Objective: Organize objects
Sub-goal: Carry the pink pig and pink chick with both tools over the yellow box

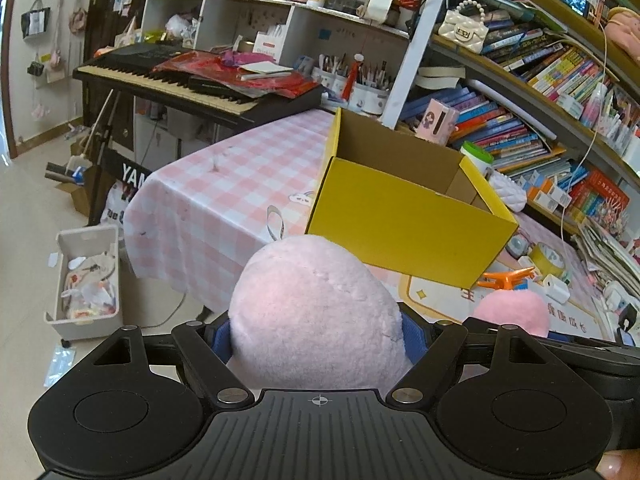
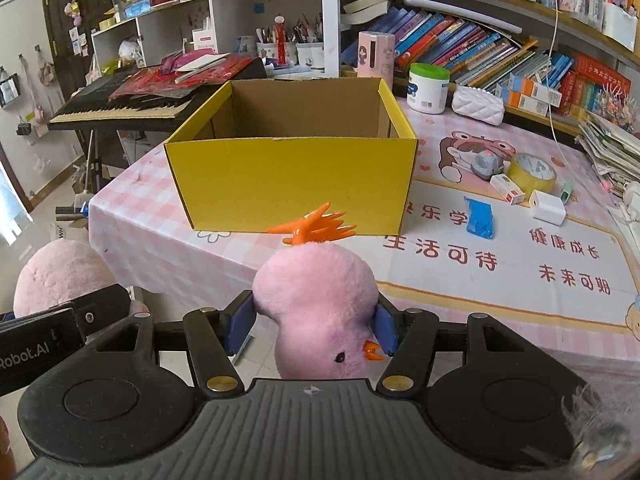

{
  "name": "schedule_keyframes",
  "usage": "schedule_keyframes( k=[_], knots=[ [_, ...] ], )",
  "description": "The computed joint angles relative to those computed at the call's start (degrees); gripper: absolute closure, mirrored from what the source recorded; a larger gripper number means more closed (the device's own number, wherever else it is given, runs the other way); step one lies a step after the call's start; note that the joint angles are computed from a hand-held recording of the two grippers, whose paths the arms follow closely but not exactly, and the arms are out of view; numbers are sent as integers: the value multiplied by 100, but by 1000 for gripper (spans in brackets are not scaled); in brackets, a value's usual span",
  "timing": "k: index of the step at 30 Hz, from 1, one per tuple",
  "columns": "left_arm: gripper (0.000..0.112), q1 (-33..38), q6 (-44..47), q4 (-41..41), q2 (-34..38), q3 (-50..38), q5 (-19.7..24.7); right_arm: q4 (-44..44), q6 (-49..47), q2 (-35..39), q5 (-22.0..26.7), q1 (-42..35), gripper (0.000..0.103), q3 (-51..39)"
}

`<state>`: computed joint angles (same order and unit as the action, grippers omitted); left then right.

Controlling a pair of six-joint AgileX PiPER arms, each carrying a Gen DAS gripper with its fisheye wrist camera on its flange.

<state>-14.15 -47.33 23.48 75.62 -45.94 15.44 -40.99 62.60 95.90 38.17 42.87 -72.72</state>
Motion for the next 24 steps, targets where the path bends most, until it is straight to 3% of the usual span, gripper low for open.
schedule_keyframes(
  k=[12, 18, 24],
  knots=[
    [33, -323, -1508, 1584, 635, -644, -28, -174, -308, 245, -396, -422, 45, -272],
    [33, -391, -3308, 3527, 1187, -1320, -116, -1018, 89, 459, -958, -806, 45, -573],
    [33, -514, -3930, 4555, 2016, -2496, 191, -1334, -167, 1090, -1470, -1351, 45, -1544]
  ],
)
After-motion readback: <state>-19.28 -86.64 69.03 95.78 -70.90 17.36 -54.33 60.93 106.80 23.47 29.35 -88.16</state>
